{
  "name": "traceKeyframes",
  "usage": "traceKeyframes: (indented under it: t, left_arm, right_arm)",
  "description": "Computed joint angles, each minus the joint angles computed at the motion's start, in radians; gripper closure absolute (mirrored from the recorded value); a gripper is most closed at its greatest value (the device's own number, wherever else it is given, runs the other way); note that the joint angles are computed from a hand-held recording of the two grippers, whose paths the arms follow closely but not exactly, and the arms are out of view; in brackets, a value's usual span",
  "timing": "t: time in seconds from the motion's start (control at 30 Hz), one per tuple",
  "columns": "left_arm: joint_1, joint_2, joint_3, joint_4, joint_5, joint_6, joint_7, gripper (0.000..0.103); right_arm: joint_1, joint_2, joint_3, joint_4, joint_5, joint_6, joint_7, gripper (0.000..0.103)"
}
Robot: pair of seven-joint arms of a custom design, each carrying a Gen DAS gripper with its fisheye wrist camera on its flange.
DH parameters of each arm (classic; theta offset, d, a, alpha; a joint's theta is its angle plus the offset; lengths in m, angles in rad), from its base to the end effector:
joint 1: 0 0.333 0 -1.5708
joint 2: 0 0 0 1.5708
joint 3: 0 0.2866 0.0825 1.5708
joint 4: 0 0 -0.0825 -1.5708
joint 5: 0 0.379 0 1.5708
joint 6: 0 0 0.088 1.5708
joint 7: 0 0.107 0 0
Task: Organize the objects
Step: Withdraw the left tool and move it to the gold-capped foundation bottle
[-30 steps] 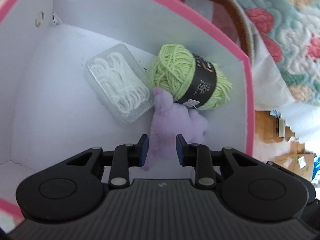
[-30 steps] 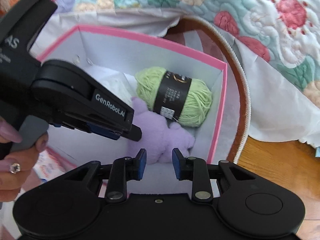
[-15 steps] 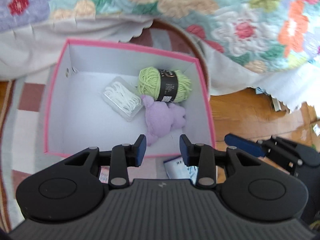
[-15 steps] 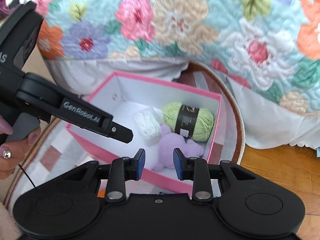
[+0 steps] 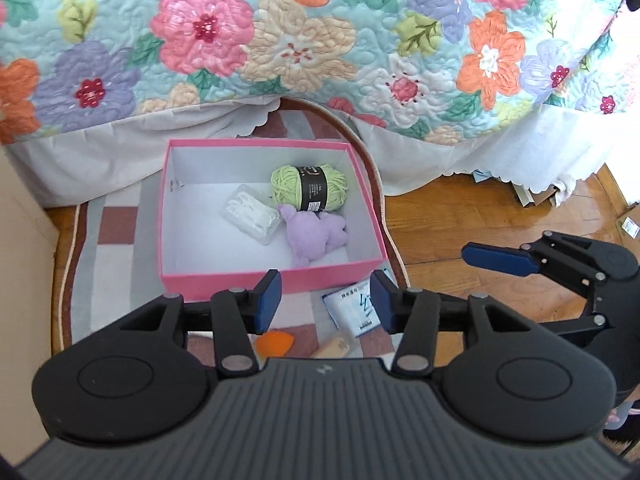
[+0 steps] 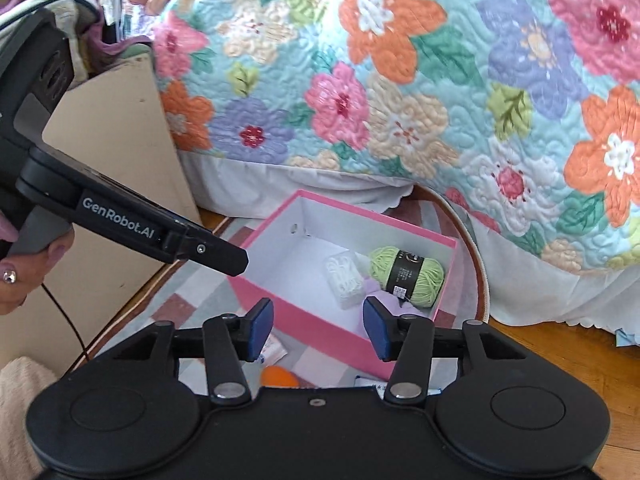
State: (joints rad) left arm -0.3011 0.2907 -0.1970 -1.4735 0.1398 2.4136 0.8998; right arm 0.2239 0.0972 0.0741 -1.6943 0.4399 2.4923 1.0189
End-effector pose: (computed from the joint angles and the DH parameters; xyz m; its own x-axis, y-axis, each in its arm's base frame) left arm 0.6087 -0.3092 0.5633 0.0286 -0.9491 0.3137 -0.8272 -0.1986 -0.5256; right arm 0.6072 0.1820 0.5824 0.5769 -0.8145 -0.0613 -0.6023 -0.3736 -0.7054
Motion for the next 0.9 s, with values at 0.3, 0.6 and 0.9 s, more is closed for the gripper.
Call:
traceKeyframes:
  t: [0.3,0.6,0.9]
  left_arm:
    - [-0.004,-0.157,-0.019,-0.22,0.021,0.079,-0.052,0.049]
    - [-0.001,-0.175,-0.039,-0.355,0.005,0.156,-0.082,0.049]
    - [0.003,-0.087,-0.045,-0.425,-0.095,0.297,-0.024,0.049]
  right_arm:
    - [0.026,-0.15,-0.017,-0.166,0.05,0.012,-0.098,0.034]
    - [0.048,-0.174,-0.034,-0.305,0.119,0.054,-0.16,0.032]
    - [0.064,-0.122,-0.022,-0.399,0.167,0.194,-0.332,0.031]
